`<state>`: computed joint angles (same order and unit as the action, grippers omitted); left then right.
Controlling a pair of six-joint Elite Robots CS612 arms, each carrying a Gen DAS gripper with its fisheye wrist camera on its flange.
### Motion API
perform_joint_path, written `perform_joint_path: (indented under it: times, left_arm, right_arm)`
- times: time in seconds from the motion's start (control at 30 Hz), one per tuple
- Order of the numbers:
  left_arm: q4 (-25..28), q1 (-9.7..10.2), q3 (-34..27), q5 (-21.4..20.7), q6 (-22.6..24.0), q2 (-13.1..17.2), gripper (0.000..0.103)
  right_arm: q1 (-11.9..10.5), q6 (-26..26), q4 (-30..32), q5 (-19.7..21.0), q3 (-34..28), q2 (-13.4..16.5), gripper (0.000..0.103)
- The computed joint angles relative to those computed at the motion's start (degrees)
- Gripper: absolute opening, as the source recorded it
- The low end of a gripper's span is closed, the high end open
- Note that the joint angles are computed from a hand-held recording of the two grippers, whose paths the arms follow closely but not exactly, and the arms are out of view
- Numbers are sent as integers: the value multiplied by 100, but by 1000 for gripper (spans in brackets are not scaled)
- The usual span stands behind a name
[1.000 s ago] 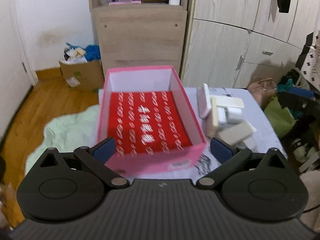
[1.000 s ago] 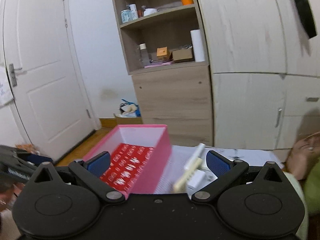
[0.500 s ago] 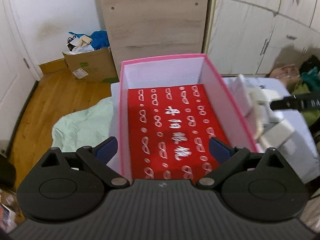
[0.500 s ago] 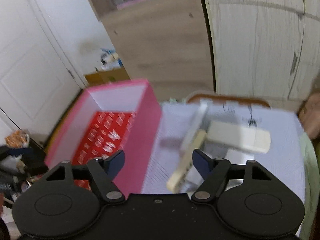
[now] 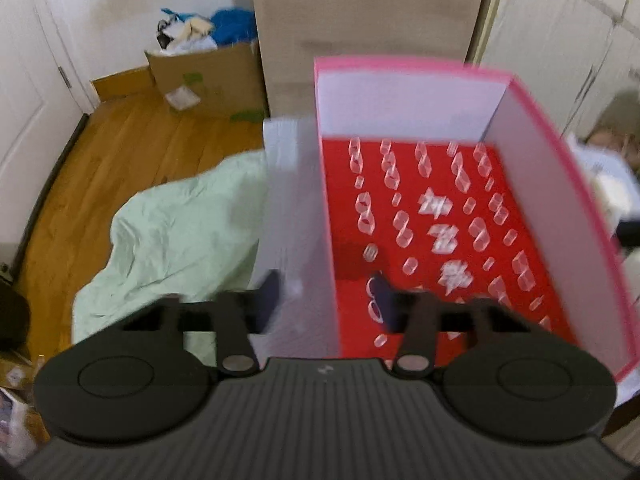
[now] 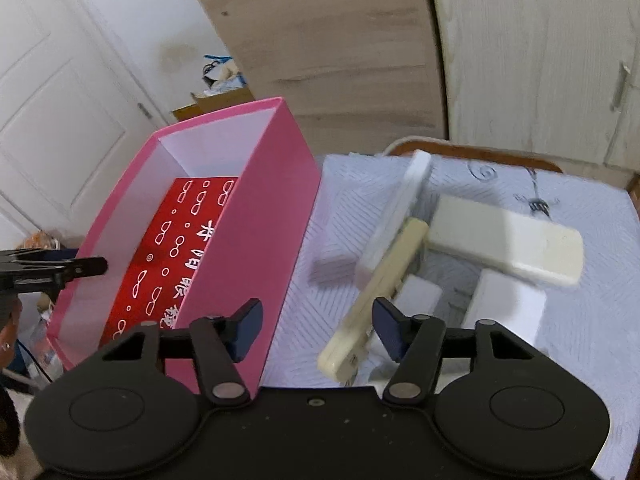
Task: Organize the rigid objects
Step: 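Move the left tool onto the pink box wall and grip it, then grasp the cream TCL remote with the right tool while the left tool holds the box wall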
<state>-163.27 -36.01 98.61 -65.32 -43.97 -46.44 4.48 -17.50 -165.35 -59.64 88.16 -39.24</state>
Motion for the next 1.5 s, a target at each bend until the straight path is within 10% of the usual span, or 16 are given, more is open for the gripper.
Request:
perform_joint_path:
  times: [0.2, 0.57, 1.5]
  left_arm:
    - [81, 21, -128, -64, -101, 120, 3]
    - [-254, 29, -98, 15, -220, 154, 3]
    - [-352, -14, -42, 126, -329, 152, 3]
  right_arm:
    - [75, -21, -96, -421, -160, 96, 43]
    - [157, 188, -20, -1010, -161, 52, 40]
    - [217, -1529, 104, -1351, 32, -132, 30]
